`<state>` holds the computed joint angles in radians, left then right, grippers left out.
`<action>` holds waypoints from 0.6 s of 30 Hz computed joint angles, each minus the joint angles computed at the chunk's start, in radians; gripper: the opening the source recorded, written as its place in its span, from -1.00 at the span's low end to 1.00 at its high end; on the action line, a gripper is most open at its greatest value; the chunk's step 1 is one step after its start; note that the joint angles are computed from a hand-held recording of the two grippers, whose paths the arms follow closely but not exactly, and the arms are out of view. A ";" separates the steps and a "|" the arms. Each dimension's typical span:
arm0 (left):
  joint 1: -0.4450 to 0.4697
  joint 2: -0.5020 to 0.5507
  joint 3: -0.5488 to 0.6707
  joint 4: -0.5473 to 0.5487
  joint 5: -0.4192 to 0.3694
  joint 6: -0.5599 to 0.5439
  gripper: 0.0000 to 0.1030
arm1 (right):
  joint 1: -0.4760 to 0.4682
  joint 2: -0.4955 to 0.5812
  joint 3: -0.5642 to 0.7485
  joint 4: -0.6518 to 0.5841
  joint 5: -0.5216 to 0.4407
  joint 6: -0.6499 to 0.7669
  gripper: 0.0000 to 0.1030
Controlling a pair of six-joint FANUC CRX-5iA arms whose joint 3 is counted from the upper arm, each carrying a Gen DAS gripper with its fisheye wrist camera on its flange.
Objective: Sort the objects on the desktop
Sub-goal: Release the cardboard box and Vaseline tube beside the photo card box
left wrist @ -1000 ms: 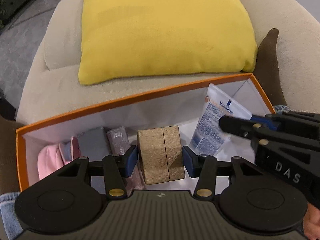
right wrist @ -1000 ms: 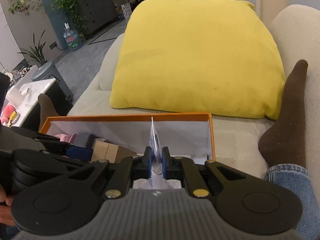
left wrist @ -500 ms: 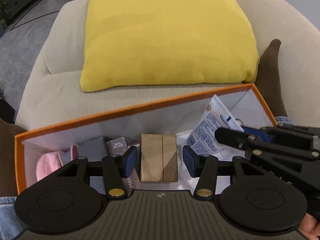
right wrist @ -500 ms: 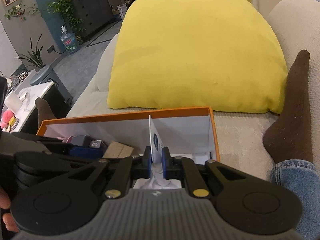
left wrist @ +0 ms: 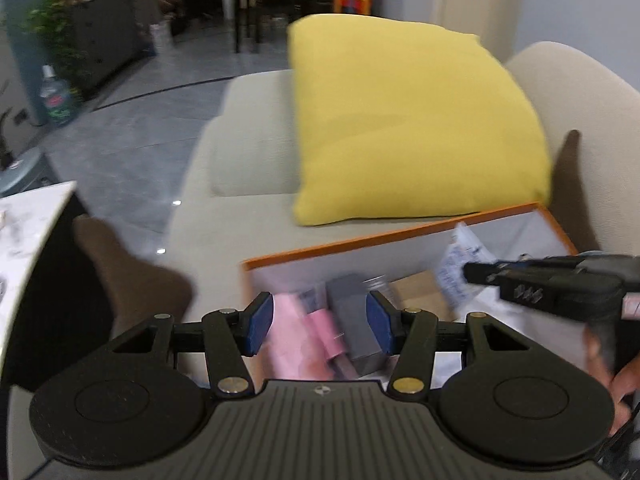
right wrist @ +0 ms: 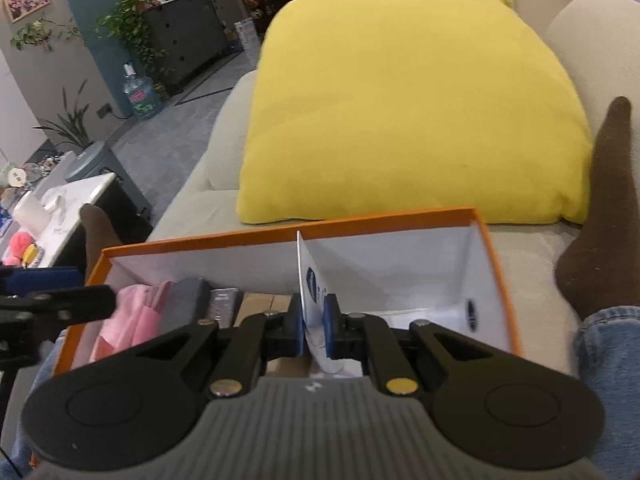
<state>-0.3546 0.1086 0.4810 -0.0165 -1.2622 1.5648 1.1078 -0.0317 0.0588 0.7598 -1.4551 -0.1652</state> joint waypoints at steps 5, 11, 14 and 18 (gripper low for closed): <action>0.049 -0.045 -0.077 0.045 0.003 0.031 0.17 | -0.005 -0.008 -0.005 -0.007 0.026 0.035 -0.69; 0.076 -0.086 -0.156 0.072 0.046 0.118 0.17 | -0.010 -0.007 0.032 -0.084 0.033 0.174 -0.38; 0.142 -0.129 -0.260 0.206 0.099 0.081 0.17 | -0.019 0.011 0.076 -0.143 0.013 0.316 0.01; 0.173 -0.141 -0.316 0.268 0.120 0.051 0.14 | -0.044 0.084 0.179 -0.219 -0.066 0.594 0.18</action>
